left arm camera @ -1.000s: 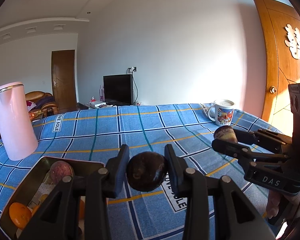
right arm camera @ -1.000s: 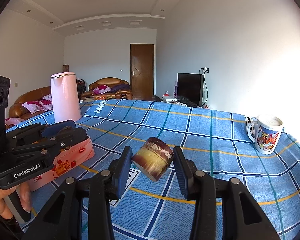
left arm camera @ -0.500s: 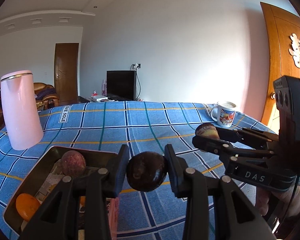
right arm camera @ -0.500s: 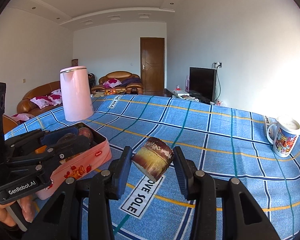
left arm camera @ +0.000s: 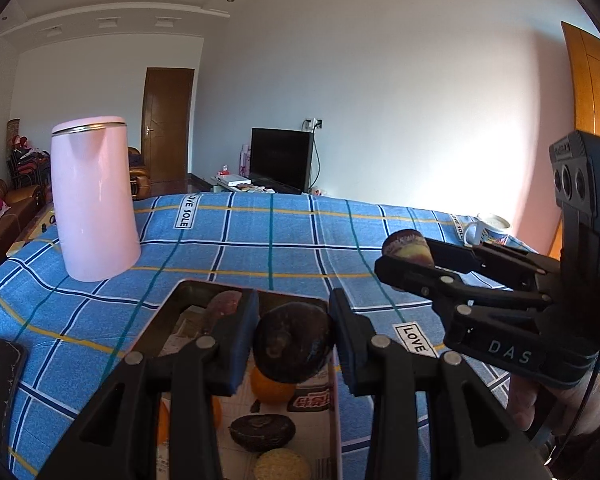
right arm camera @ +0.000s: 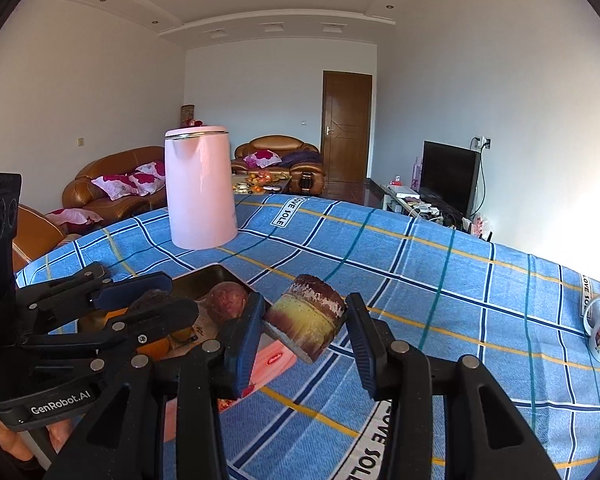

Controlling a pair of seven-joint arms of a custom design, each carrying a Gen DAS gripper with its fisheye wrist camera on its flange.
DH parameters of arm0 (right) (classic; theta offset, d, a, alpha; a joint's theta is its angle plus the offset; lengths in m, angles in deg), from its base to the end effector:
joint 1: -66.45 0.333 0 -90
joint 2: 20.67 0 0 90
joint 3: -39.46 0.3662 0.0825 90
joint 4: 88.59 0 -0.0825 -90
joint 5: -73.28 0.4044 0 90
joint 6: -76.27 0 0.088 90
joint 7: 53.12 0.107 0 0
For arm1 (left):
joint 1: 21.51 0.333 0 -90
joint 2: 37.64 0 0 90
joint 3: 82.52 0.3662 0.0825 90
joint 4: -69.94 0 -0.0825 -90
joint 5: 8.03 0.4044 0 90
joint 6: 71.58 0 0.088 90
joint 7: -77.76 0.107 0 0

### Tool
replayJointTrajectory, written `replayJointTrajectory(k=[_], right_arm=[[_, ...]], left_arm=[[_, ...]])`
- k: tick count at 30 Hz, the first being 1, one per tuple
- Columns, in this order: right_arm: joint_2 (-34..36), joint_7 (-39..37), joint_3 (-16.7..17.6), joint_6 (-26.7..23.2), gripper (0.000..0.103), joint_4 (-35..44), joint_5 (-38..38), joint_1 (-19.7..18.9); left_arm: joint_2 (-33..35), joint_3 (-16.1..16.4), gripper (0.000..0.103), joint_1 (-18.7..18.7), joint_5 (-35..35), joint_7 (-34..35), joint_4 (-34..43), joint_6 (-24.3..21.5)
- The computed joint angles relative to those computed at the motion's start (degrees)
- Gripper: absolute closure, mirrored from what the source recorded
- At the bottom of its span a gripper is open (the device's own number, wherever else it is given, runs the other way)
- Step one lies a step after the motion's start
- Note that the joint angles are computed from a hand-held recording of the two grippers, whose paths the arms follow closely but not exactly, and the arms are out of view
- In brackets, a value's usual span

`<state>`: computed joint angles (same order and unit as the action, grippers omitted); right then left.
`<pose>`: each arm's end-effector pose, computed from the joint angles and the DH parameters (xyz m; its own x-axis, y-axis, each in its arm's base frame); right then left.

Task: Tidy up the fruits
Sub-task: 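Carry the passion fruit with the left tool over the tin while the right tool carries the cake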

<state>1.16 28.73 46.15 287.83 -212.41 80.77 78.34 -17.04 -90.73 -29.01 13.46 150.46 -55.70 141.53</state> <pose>0.6159 0.1807 0.3917 0.2631 -0.9647 0.0127 -0.3936 -0.1193 -0.9115 0.5908 -0.2074 0.3947 -0.4375 -0.8915 0.1180 -0.4095 0.0807 -0.9087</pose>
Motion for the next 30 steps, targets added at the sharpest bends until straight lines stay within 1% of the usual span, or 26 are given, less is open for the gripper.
replayJointTrajectory(k=[4,7,12,14,20,25,27,30], right_arm=[[1.33,-0.29,0.28,-1.95,0.059,2.53,-0.23,0.34],[2.39,0.47,1.22,-3.83,0.059,4.46,-1.03,-0.33],[4.43,-0.24,1.49,-7.25,0.059,8.02,-0.59,0.34],[5.05,-0.17,2.22,-8.55,0.059,9.09,-0.87,-0.2],[6.62,-1.8,2.01,-11.24,0.059,11.63,0.77,0.94],[7.52,-3.3,1.32,-13.48,0.059,13.39,2.69,2.16],[7.91,-3.89,0.89,-14.74,0.059,14.2,3.62,2.74],[8.39,-4.47,1.15,-15.73,0.059,14.97,4.44,2.86]], left_arm=[[0.18,0.12,0.065,1.01,0.83,-0.65,0.71,-1.87],[0.33,0.16,0.065,1.5,1.25,-0.87,1.24,-3.35],[0.88,-0.68,0.065,3.5,3.41,-2.76,2.31,-5.11],[1.23,-1.39,0.065,4.81,5.09,-4.24,3.07,-6.18],[1.86,-1.06,0.065,5.32,5.82,-5.29,4.19,-7.97],[2.14,-1.45,0.065,6.24,6.83,-5.96,4.84,-9.71],[2.24,-2.02,0.065,7.1,7.67,-6.46,5.1,-10.3],[2.54,-2.79,0.065,8.16,8.86,-7.13,5.7,-11.4]])
